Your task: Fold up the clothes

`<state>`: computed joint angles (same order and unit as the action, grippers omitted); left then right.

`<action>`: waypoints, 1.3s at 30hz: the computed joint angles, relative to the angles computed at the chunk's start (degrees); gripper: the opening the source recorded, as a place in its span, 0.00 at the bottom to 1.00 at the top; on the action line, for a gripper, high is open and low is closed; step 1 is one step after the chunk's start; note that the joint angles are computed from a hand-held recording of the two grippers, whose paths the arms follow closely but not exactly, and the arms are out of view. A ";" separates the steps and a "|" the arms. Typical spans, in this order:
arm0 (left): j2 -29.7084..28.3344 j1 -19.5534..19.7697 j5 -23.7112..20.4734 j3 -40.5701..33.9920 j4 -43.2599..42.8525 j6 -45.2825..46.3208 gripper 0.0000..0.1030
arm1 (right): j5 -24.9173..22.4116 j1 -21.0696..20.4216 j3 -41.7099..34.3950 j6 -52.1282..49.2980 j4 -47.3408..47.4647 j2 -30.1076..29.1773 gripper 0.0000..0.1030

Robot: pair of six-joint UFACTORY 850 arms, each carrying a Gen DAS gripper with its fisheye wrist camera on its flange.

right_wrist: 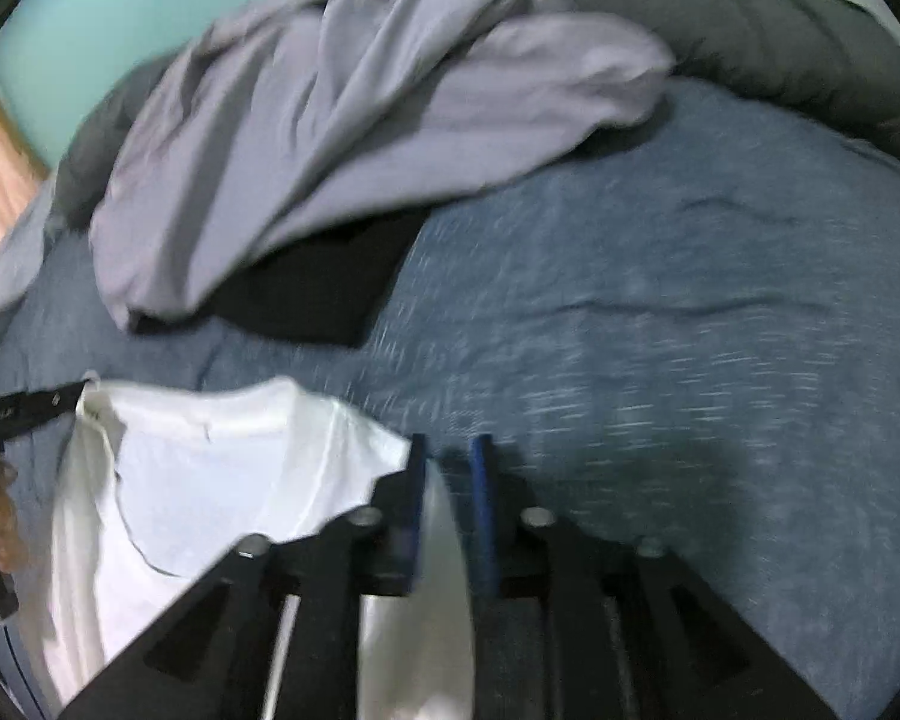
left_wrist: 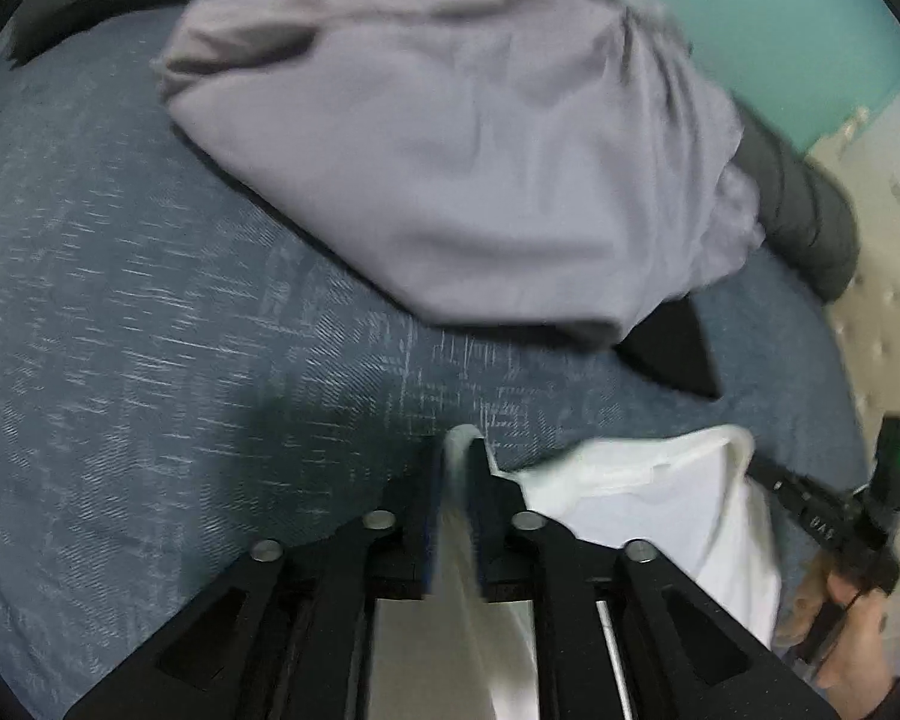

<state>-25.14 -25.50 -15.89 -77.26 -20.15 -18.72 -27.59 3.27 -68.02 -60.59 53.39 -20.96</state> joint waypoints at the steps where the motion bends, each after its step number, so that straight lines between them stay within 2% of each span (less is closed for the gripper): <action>1: 1.88 0.08 1.13 1.97 -1.45 0.98 0.44 | -0.97 -0.85 1.30 -2.21 3.22 1.41 0.34; 3: 5.59 0.21 3.23 5.72 -4.29 2.87 0.44 | -4.24 -2.79 4.65 -6.64 9.08 4.77 0.34; 6: 10.42 -0.77 4.19 10.41 2.81 -2.80 0.45 | -9.21 -5.57 11.38 -11.42 14.21 11.20 0.35; 8: 13.06 -1.24 3.46 13.21 3.45 -3.12 0.45 | -12.89 -7.27 16.48 -12.44 15.25 15.93 0.36; 11: 17.99 -2.72 4.53 19.06 -0.32 0.36 0.45 | -15.49 -9.13 22.55 -13.14 15.49 21.60 0.46; 14: 23.33 -5.97 6.23 25.41 6.57 -8.66 0.45 | -16.94 -11.84 29.66 -13.65 15.07 28.01 0.48; 18: 27.75 -9.73 5.17 30.43 19.33 -23.44 0.45 | -18.17 -14.30 35.54 -13.46 13.55 32.79 0.49; 22: 30.87 -13.51 2.33 33.49 30.24 -36.12 0.45 | -18.87 -14.96 38.10 -14.15 12.36 35.00 0.49; 26: 31.99 -16.13 -1.15 34.57 34.37 -41.63 0.45 | -20.35 -15.57 39.23 -15.83 12.72 35.32 0.50; 28: 32.37 -17.06 -2.41 34.90 35.80 -43.45 0.45 | -22.28 -16.05 39.12 -15.90 13.20 34.27 0.50; 33: 32.86 -18.79 -5.65 35.55 36.21 -44.39 0.45 | -22.83 -15.99 38.24 -16.28 14.06 33.45 0.51; 39: 33.14 -20.44 -6.68 36.51 34.90 -43.38 0.45 | -22.83 -16.42 37.50 -17.29 15.70 32.40 0.55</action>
